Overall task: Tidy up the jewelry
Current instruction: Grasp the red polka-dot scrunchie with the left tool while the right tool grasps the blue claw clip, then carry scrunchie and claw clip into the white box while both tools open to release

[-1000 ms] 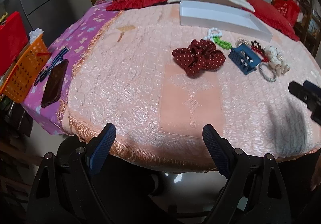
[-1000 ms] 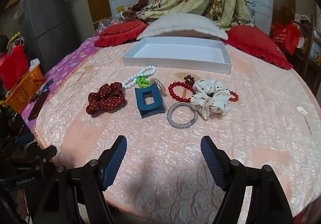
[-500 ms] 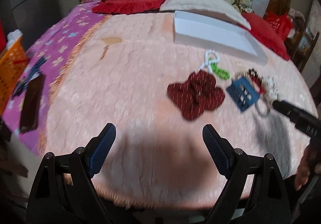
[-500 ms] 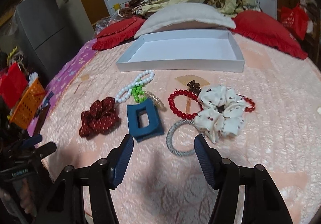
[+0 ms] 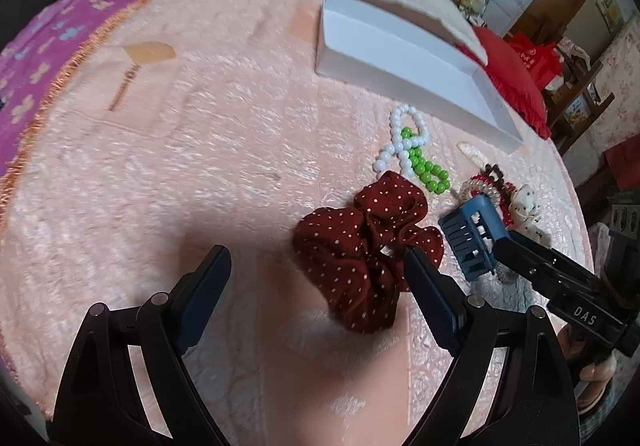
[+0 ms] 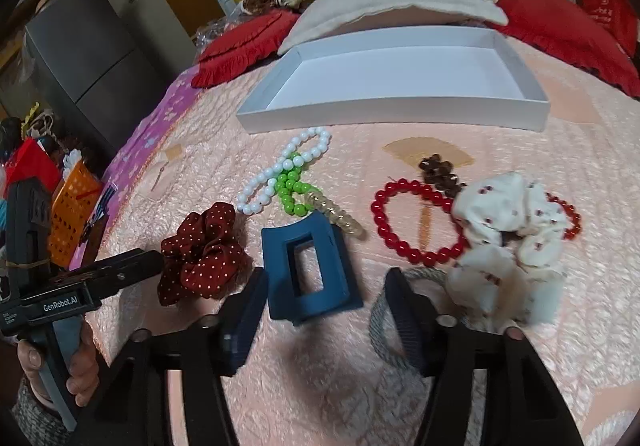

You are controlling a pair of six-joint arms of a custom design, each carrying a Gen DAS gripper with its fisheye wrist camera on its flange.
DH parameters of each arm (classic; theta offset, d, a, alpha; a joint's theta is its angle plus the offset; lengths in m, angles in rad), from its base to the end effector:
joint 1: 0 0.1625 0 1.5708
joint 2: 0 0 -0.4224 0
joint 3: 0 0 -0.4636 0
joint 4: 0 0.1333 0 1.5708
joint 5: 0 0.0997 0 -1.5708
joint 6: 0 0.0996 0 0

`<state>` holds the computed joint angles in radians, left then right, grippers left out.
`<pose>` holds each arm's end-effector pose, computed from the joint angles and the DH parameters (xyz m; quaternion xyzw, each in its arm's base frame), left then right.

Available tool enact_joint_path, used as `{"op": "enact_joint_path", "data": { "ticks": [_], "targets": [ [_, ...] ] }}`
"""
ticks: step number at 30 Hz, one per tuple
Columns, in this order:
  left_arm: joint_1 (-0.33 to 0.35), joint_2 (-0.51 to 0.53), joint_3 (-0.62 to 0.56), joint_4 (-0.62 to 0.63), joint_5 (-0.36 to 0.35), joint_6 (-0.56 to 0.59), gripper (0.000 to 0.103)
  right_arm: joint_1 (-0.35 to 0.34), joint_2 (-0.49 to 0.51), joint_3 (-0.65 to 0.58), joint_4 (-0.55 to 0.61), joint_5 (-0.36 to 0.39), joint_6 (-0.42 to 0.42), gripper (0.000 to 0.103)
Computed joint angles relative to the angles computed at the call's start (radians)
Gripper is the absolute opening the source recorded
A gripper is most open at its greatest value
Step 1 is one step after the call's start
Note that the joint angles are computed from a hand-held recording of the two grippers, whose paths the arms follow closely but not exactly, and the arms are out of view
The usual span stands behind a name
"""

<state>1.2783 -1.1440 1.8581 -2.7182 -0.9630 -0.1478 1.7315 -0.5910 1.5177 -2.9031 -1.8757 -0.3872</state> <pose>-0.0053 -0.6772 0.2110 0.0032 0.9341 -0.2640 0.2404 0.2234 -0.7319 -0.0208 0.2325 -0.9403 0.1810 0.1703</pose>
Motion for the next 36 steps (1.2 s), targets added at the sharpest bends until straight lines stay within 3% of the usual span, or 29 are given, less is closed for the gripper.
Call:
{"op": "enact_joint_path", "data": {
  "ticks": [1, 3, 4, 5, 6, 7, 15, 18, 22, 23, 27, 29, 31, 36],
  "targets": [
    [0.001, 0.008, -0.008, 0.009, -0.005, 0.0, 0.087, 0.002, 0.01, -0.011, 0.005, -0.007, -0.002, 0.05],
    [0.002, 0.024, -0.024, 0.032, -0.004, 0.003, 0.071, 0.003, 0.019, -0.02, 0.004, -0.01, -0.005, 0.046],
    [-0.008, 0.034, -0.027, 0.036, 0.033, 0.004, 0.056, 0.002, 0.021, -0.023, 0.006, -0.006, -0.003, 0.04],
    [-0.015, 0.039, -0.027, 0.039, 0.055, 0.005, 0.025, 0.001, 0.02, -0.025, 0.014, 0.001, -0.001, 0.034],
    [-0.014, 0.039, -0.035, 0.073, 0.042, -0.006, 0.01, -0.001, 0.019, -0.026, 0.024, 0.007, 0.0, 0.023],
    [-0.012, 0.037, -0.042, 0.107, 0.019, -0.025, 0.007, 0.0, 0.021, -0.031, 0.035, 0.0, 0.001, 0.014],
    [-0.094, -0.049, 0.065, 0.02, 0.092, 0.026, 0.007, -0.012, -0.044, 0.035, 0.093, 0.114, 0.001, 0.012],
    [-0.111, -0.085, 0.088, 0.014, 0.093, 0.034, 0.007, -0.039, -0.083, 0.044, 0.22, 0.261, 0.068, 0.012],
    [-0.101, -0.111, 0.082, 0.033, 0.057, 0.0, 0.007, -0.129, -0.083, 0.008, 0.407, 0.599, 0.234, 0.012],
    [-0.1, -0.111, 0.079, 0.033, 0.052, -0.008, 0.007, -0.142, -0.081, 0.009, 0.403, 0.633, 0.267, 0.012],
    [-0.106, -0.132, 0.094, 0.022, 0.07, -0.012, 0.007, -0.168, -0.095, 0.041, 0.278, 0.661, 0.348, 0.012],
    [-0.106, -0.135, 0.094, 0.017, 0.073, -0.012, 0.007, -0.154, -0.092, 0.029, 0.326, 0.588, 0.328, 0.012],
    [-0.105, -0.136, 0.095, 0.01, 0.078, -0.01, 0.007, -0.143, -0.087, 0.027, 0.376, 0.578, 0.298, 0.012],
    [-0.107, -0.139, 0.083, 0.027, 0.086, -0.015, 0.007, -0.108, -0.078, 0.019, 0.344, 0.53, 0.24, 0.012]
  ]
}}
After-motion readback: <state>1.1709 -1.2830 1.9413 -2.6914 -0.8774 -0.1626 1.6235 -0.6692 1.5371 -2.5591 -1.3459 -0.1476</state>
